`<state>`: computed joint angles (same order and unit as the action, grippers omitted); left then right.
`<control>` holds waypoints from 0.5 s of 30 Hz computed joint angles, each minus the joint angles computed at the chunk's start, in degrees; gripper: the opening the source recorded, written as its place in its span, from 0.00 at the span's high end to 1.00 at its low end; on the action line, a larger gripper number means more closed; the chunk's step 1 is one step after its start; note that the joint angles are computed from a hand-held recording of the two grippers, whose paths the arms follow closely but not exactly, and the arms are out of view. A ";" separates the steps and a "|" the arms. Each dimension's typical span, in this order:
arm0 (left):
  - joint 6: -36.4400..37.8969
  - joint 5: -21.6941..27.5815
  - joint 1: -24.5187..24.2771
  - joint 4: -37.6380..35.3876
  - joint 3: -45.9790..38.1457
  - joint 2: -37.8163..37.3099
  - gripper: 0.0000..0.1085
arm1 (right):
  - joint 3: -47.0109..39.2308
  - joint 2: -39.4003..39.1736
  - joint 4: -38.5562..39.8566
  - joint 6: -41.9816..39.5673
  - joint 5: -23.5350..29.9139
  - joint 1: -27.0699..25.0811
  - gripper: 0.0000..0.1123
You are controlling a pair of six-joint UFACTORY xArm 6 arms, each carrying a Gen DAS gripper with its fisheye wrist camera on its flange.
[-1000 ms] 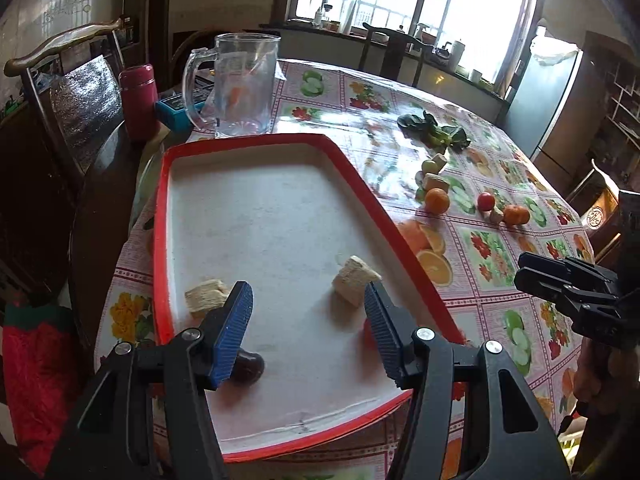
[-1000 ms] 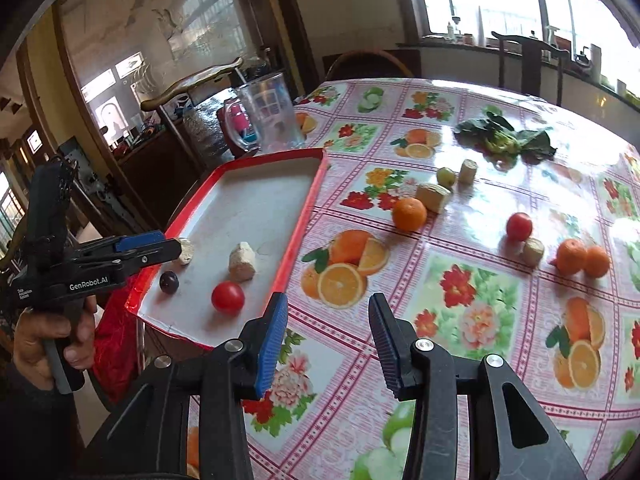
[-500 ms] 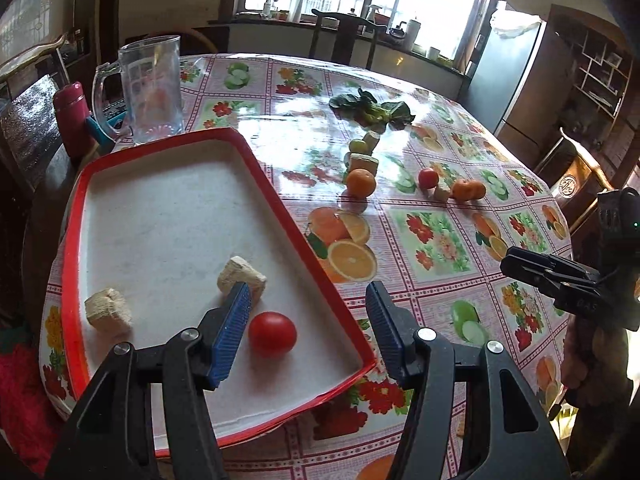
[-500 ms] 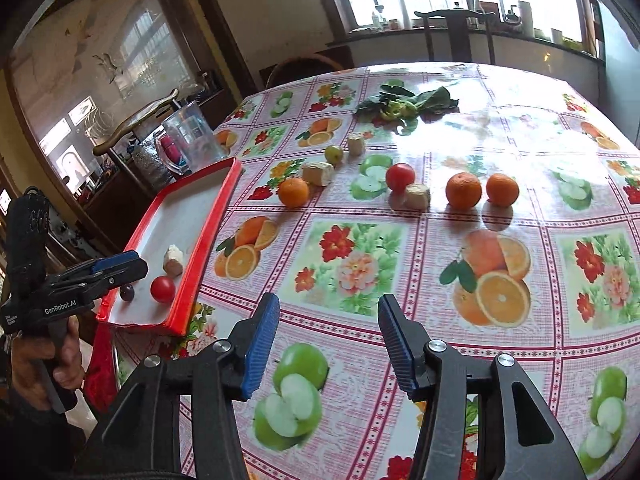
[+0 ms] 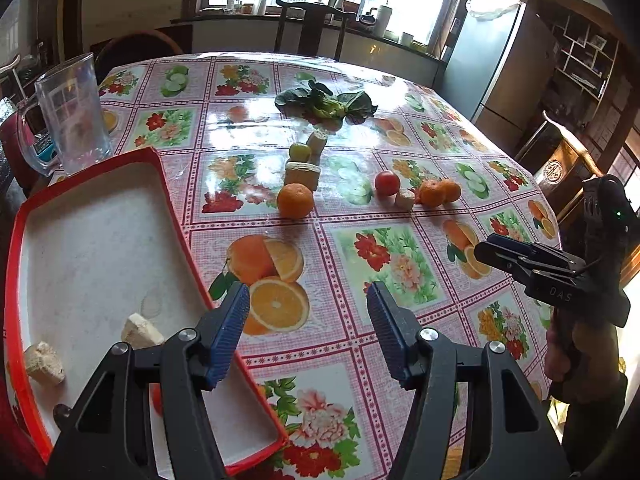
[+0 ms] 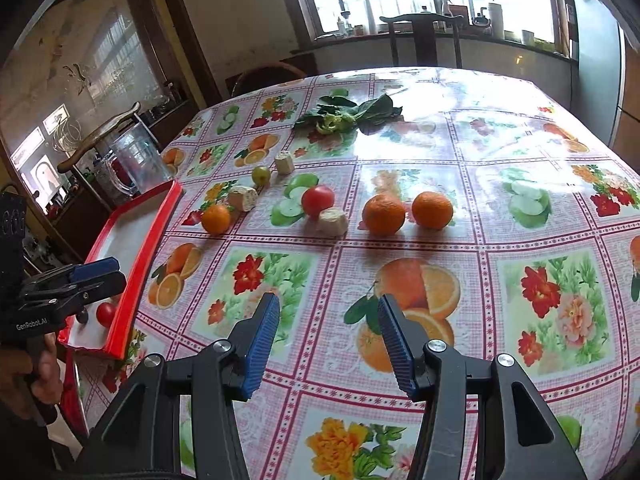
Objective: Organize fruits
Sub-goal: 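Move both open grippers back toward the oranges on the tablecloth, then grasp an orange with each gripper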
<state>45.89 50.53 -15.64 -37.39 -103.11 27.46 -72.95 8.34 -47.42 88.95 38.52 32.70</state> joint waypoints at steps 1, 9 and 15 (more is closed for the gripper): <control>-0.78 0.37 -0.33 0.29 -1.44 1.04 0.45 | 0.02 -0.06 0.05 -0.30 0.65 -0.34 0.54; -9.67 2.92 -3.16 5.88 -16.76 11.97 0.45 | 0.98 -0.28 0.16 -0.78 2.37 -4.83 0.54; -17.75 7.75 -4.49 11.45 -35.48 24.77 0.45 | -0.21 1.85 2.01 -3.61 1.38 -8.47 0.60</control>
<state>28.13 58.28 -20.13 -25.94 -138.60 52.23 -73.17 10.19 -45.40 85.34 39.90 24.22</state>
